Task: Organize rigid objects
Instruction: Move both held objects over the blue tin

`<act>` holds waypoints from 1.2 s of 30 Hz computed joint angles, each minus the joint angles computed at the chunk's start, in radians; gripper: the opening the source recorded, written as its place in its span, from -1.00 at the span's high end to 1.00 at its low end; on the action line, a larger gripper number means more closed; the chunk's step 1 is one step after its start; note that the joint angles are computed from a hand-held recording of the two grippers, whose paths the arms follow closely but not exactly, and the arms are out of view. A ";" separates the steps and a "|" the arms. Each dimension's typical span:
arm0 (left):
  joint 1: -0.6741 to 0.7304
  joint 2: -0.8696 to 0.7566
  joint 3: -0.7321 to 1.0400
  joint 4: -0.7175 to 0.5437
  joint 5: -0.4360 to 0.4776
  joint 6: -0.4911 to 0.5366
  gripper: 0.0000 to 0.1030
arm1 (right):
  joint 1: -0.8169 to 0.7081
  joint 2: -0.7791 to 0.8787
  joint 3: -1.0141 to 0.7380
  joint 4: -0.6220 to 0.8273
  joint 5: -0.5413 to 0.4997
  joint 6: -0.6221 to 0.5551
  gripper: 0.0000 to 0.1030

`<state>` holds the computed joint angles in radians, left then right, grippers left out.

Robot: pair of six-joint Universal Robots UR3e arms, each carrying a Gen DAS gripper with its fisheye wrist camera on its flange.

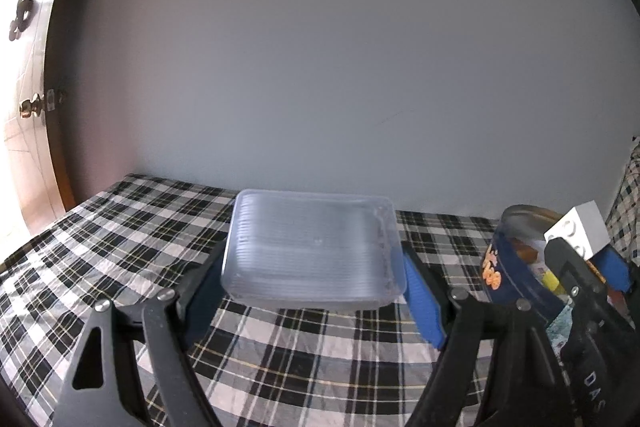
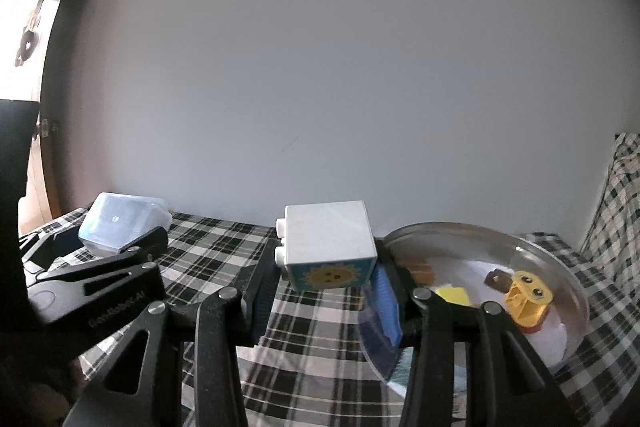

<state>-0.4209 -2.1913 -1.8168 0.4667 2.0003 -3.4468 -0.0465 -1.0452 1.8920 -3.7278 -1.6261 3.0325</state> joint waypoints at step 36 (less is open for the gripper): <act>-0.185 -0.156 0.366 -0.148 0.074 0.015 -0.57 | -0.147 -0.158 0.211 -0.142 0.038 0.033 0.09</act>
